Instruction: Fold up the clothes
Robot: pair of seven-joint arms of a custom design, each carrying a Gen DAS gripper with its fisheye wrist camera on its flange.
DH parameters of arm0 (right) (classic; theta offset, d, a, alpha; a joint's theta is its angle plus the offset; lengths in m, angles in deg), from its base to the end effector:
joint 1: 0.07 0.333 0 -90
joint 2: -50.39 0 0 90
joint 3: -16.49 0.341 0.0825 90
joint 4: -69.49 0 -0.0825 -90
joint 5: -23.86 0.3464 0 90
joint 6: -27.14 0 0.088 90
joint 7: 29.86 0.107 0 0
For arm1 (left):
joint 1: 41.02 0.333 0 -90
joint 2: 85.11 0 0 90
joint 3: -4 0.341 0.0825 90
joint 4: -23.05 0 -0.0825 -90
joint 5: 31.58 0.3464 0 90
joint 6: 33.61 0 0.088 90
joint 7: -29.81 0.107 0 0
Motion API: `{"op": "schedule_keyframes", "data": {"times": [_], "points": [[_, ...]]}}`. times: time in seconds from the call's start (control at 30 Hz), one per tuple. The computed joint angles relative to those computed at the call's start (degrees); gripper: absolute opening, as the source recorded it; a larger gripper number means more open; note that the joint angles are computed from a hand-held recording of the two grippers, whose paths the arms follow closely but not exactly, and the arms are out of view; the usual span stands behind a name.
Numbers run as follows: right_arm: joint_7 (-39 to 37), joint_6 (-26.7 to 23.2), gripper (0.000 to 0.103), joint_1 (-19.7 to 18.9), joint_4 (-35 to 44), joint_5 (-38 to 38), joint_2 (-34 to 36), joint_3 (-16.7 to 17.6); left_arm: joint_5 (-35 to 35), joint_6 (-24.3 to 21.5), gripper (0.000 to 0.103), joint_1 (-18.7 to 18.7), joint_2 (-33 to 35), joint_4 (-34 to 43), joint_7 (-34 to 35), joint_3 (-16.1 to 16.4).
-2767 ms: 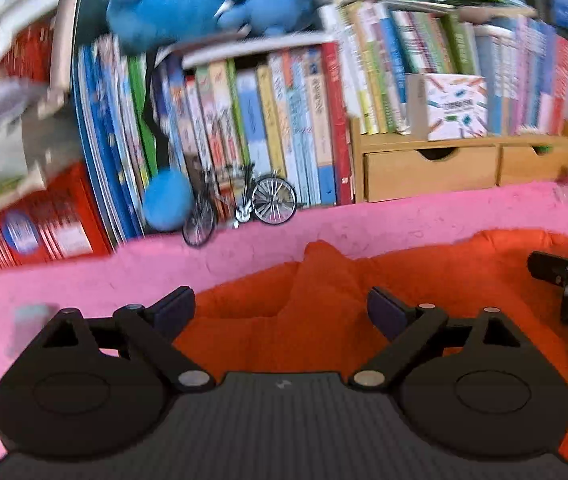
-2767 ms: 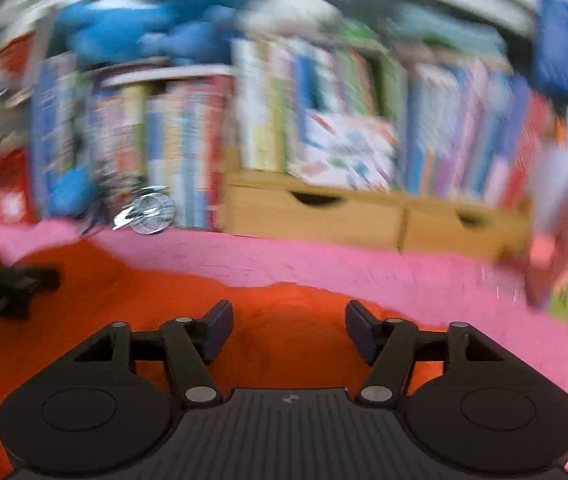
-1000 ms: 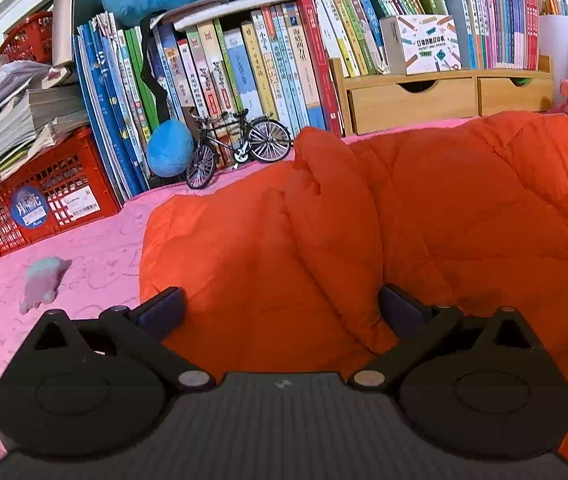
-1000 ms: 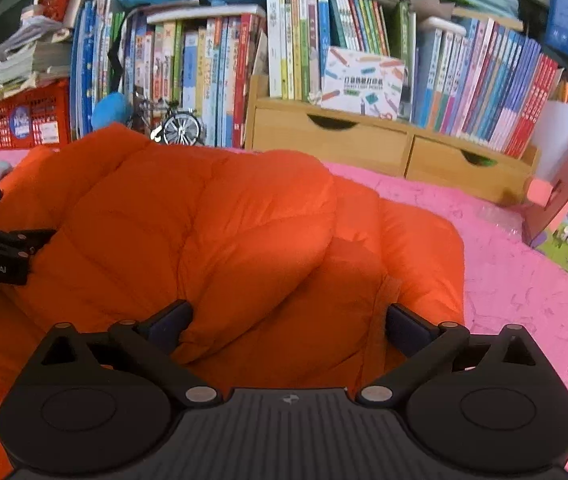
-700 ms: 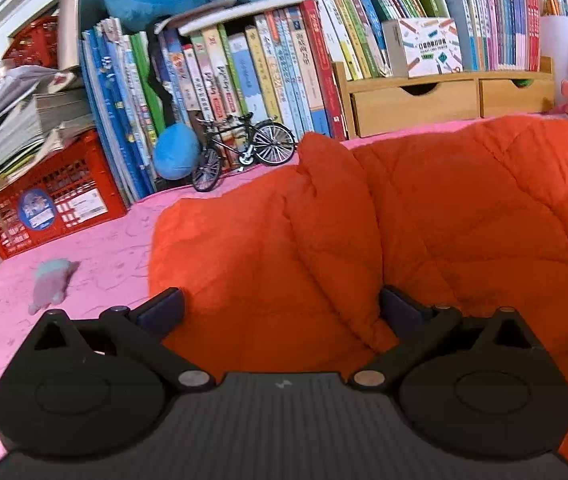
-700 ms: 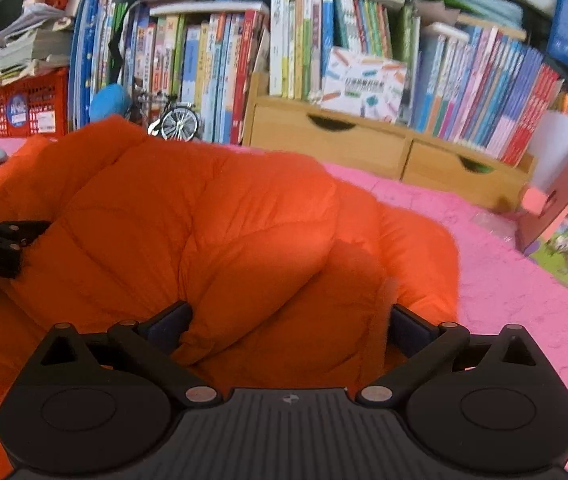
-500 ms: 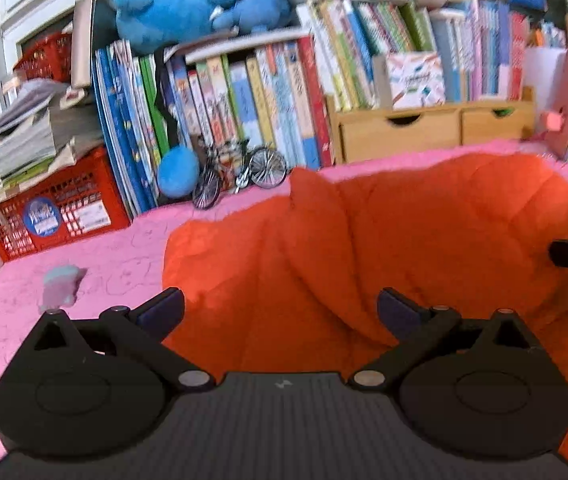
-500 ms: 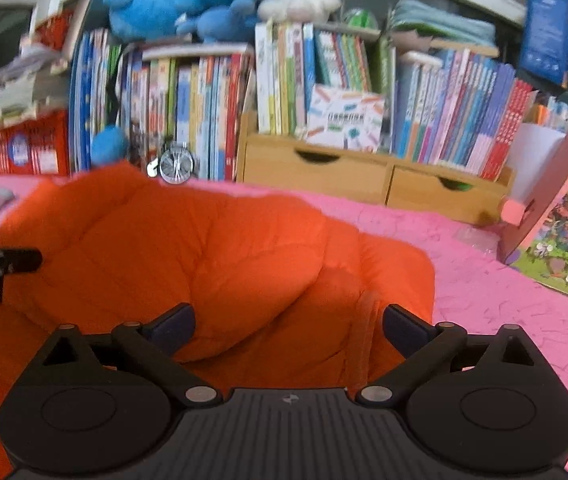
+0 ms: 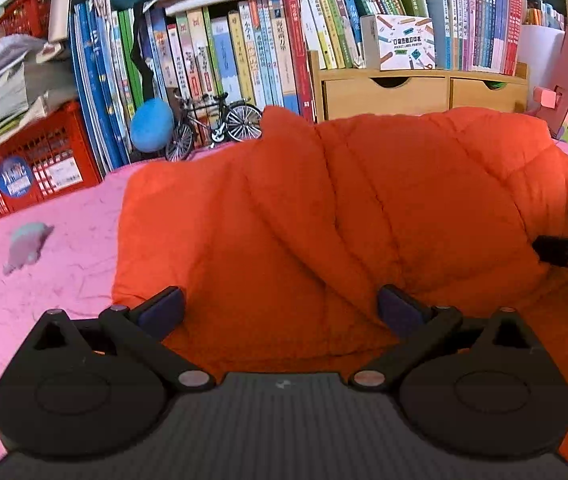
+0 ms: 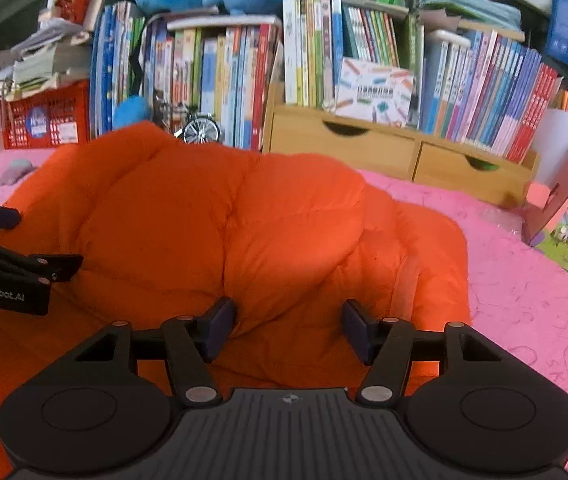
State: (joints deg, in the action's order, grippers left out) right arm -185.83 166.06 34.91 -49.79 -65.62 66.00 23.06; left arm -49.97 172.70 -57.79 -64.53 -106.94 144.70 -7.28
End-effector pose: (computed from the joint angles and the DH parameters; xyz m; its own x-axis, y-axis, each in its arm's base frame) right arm 0.4334 0.3747 0.3563 -0.0843 -0.9905 0.1083 -0.5642 -0.0421 -0.8246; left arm 0.5270 -0.2245 0.3722 -0.4283 -0.8943 -0.1297 -0.4794 0.3466 -0.8062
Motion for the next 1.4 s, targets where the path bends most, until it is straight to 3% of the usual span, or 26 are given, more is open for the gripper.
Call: {"op": "schedule_keyframes", "data": {"times": [0.13, 0.27, 0.4, 0.43, 0.5, 0.57, 0.67, 0.77, 0.83, 0.97, 1.17, 1.3, 1.4], "points": [[-2.09, 0.05, 0.064, 0.06, 1.22, 1.14, 1.42, -0.21, 0.32, -1.35, 0.103, 0.22, 0.7, 1.22, -0.26, -0.05], [-1.48, 3.19, 0.066, -1.21, 2.42, 1.12, 2.54, -1.29, -0.16, -4.21, 0.103, -0.65, 1.7, 3.99, 0.03, 0.85], [-2.13, 3.99, 0.068, -1.22, 2.3, 0.61, 1.99, -1.91, 0.84, -6.16, 0.103, 0.93, -0.27, 3.04, -1.01, -0.15], [-1.58, 3.61, 0.068, -0.95, 1.49, -0.4, 1.2, -1.84, 1.4, -5.98, 0.103, 2.33, -1.62, 1.47, -1.89, -1.25], [2.43, 2.91, 0.072, -0.43, -1.85, -4.28, -1.55, -1.28, 7.01, -3.82, 0.103, 9.37, -4.73, -3.43, -6.3, -6.03], [5.6, 1.43, 0.076, -0.27, -6.15, -6.8, -4.98, 0.01, 12.65, -1.46, 0.103, 13.76, -7.55, -7.99, -9.96, -7.27], [8.51, -2.23, 0.076, 0.0, -13.6, -6.91, -10.98, 2.6, 18.32, 0.65, 0.103, 17.41, -12.02, -14.21, -14.7, -5.71], [12.1, -4.53, 0.076, 0.14, -21.11, -3.56, -17.37, 5.21, 27.15, 1.44, 0.103, 22.14, -16.23, -19.63, -23.98, -3.51], [13.06, -5.78, 0.076, 0.52, -25.25, -0.32, -21.01, 6.91, 30.58, 1.65, 0.103, 23.18, -18.48, -22.48, -27.42, -1.1], [9.65, -8.51, 0.077, 2.63, -29.95, 8.39, -24.89, 10.5, 32.03, 1.73, 0.103, 22.06, -23.09, -27.75, -27.68, 3.53], [8.75, -6.34, 0.079, 7.08, -33.52, 14.85, -28.67, 14.64, 40.19, -1.75, 0.103, 17.65, -29.59, -33.72, -30.64, 11.35], [13.16, 1.03, 0.079, 8.18, -35.96, 13.49, -29.85, 15.11, 39.28, -2.27, 0.103, 15.0, -30.87, -35.72, -28.66, 13.57], [22.41, 4.64, 0.078, 7.03, -36.57, 7.82, -28.59, 14.57, 36.17, -2.15, 0.103, 13.94, -31.02, -36.17, -27.3, 13.37]]}}
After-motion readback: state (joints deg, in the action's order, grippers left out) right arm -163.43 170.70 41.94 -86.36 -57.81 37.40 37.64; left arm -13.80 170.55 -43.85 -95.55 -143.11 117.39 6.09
